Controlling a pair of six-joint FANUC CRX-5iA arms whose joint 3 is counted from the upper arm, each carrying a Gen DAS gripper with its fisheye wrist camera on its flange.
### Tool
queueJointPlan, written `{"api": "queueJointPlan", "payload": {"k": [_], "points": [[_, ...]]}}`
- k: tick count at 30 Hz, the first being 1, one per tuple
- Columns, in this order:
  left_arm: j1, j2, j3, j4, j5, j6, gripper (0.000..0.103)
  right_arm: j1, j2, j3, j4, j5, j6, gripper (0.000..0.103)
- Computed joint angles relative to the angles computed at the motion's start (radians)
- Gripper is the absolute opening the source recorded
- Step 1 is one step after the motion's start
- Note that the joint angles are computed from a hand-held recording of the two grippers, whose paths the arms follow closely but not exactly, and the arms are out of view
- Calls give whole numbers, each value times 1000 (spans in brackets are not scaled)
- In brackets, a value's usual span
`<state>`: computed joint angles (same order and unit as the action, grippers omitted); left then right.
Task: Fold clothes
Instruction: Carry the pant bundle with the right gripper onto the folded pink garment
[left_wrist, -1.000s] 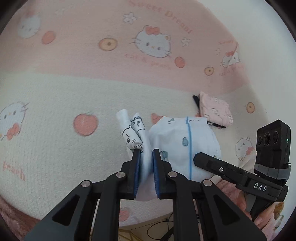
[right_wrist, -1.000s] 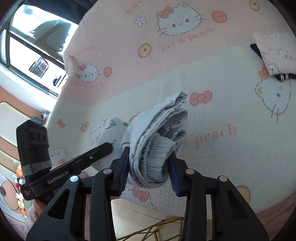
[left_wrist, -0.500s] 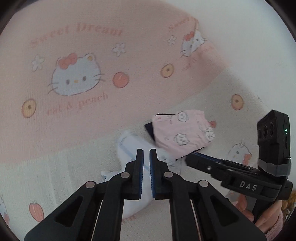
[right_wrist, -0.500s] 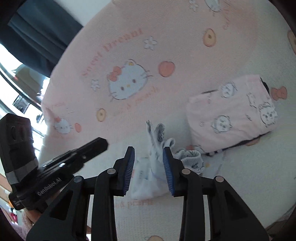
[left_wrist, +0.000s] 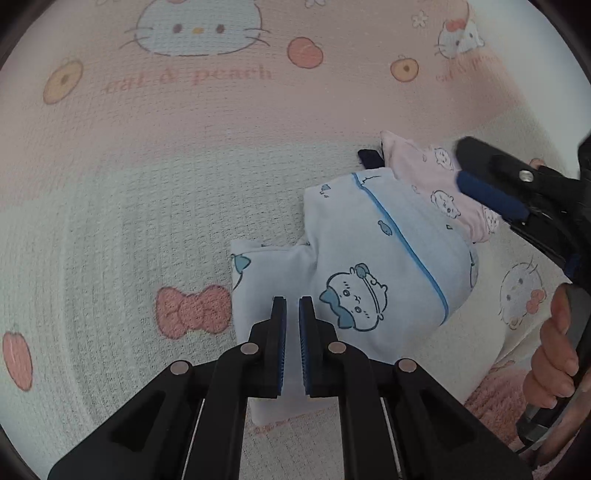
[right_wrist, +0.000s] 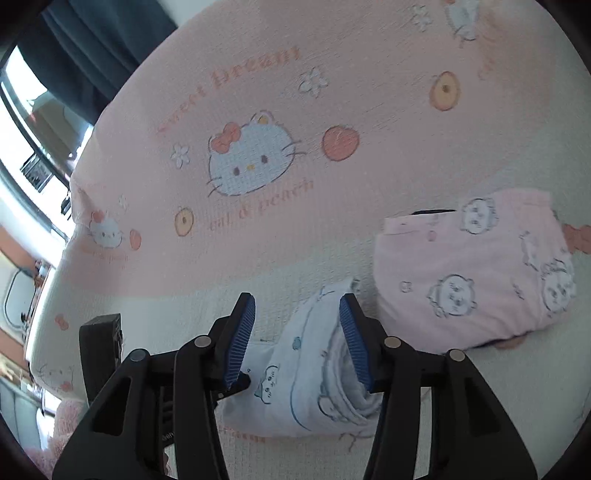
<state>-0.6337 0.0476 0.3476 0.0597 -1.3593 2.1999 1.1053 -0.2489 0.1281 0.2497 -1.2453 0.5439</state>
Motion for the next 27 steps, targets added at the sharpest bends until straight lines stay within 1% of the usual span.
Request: {"api": "queueJointPlan", "payload": {"k": [1, 2, 3, 4, 6, 7, 8, 9, 10, 11, 13, 14, 15, 17, 19, 20, 21, 22, 23, 24, 25, 26, 27], "points": [[-5, 7, 13, -9, -7, 1, 8, -24, 46, 47, -47, -43, 45, 48], [-10, 14, 26, -18, -14, 1, 8, -41, 89, 87, -89, -113, 74, 43], [-15, 21, 39, -26, -20, 2, 8, -36, 98, 85, -94, -148, 66, 37], [-13, 14, 33, -27, -15, 7, 8, -30, 103, 78, -97, -177, 57, 35], [-10, 8, 29, -33, -23, 11, 8, 7, 56, 20, -86, -188, -12, 33], [-2, -3, 9, -26, -14, 17, 8, 31, 24, -10, -76, -196, -56, 33], [6, -14, -10, -20, -6, 23, 8, 54, -4, -34, -71, -213, -108, 33], [8, -11, -13, -24, -14, 28, 8, 69, -30, -52, -76, -231, -149, 33], [10, -9, -17, -27, -23, 32, 8, 84, -62, -81, -72, -226, -184, 33], [12, -6, -20, -30, -31, 37, 10, 100, -99, -120, -53, -199, -216, 33], [15, 0, -27, -37, -48, 45, 23, 93, -133, -159, -46, -152, -245, 34], [18, 3, -30, -39, -56, 49, 32, 88, -149, -179, -42, -129, -260, 35], [26, 2, -33, -26, -57, 51, 32, 95, -147, -181, -16, -126, -268, 35], [42, 3, -21, -7, -86, 52, 32, 133, -126, -169, 74, -161, -274, 35], [62, -43, -69, 25, -35, 65, 32, 161, -136, -181, 135, -151, -294, 36], [75, -71, -106, 49, 1, 67, 34, 170, -144, -188, 155, -145, -312, 42], [83, -91, -136, 67, 25, 68, 42, 174, -147, -194, 169, -146, -330, 47], [92, -111, -165, 85, 49, 69, 49, 165, -146, -187, 153, -150, -325, 51], [98, -121, -187, 103, 57, 65, 55, 141, -139, -176, 107, -151, -306, 54], [96, -122, -197, 110, 51, 69, 55, 112, -130, -162, 44, -159, -284, 54], [94, -123, -207, 115, 44, 72, 55, 75, -138, -168, -28, -135, -290, 54], [75, -123, -199, 84, 40, 77, 55, 34, -145, -174, -104, -112, -290, 54], [56, -124, -189, 54, 36, 82, 55, -6, -153, -183, -177, -89, -292, 57]]}}
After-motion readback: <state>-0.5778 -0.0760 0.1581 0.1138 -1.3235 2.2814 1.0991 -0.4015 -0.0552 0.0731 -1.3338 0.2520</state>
